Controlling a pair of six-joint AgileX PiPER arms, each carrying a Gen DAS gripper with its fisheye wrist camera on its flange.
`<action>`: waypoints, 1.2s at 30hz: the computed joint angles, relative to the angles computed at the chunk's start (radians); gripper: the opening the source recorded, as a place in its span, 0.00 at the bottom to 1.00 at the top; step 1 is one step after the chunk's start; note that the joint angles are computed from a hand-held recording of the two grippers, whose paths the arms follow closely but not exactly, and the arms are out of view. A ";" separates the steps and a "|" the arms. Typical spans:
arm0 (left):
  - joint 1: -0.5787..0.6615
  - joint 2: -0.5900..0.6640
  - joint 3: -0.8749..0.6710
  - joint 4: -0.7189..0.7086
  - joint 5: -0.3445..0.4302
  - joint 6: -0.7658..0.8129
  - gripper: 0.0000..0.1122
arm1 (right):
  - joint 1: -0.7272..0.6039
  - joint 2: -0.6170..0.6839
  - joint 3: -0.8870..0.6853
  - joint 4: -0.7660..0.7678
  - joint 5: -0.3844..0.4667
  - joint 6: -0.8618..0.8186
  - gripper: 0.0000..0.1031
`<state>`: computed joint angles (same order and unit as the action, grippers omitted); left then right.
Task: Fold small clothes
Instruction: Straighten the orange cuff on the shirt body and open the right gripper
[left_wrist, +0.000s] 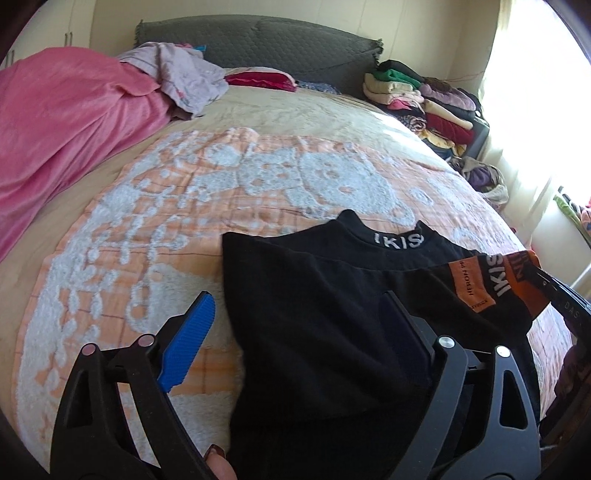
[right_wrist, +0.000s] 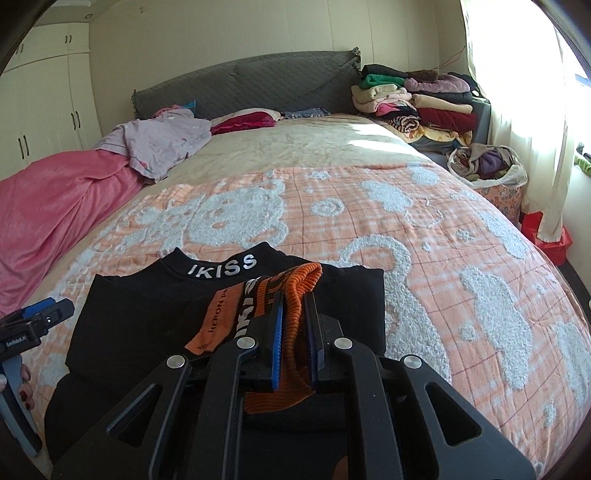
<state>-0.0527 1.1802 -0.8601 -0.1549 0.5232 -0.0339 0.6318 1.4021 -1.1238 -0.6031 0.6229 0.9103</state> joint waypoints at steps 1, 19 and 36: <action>-0.015 0.007 -0.001 0.014 -0.005 -0.013 0.67 | -0.003 0.001 0.003 0.002 -0.003 -0.001 0.10; -0.162 0.119 -0.018 0.155 -0.005 -0.135 0.49 | -0.025 0.019 0.042 0.094 -0.030 -0.038 0.37; -0.160 0.152 0.000 0.156 0.035 -0.116 0.50 | 0.037 0.081 0.096 0.134 0.003 -0.071 0.42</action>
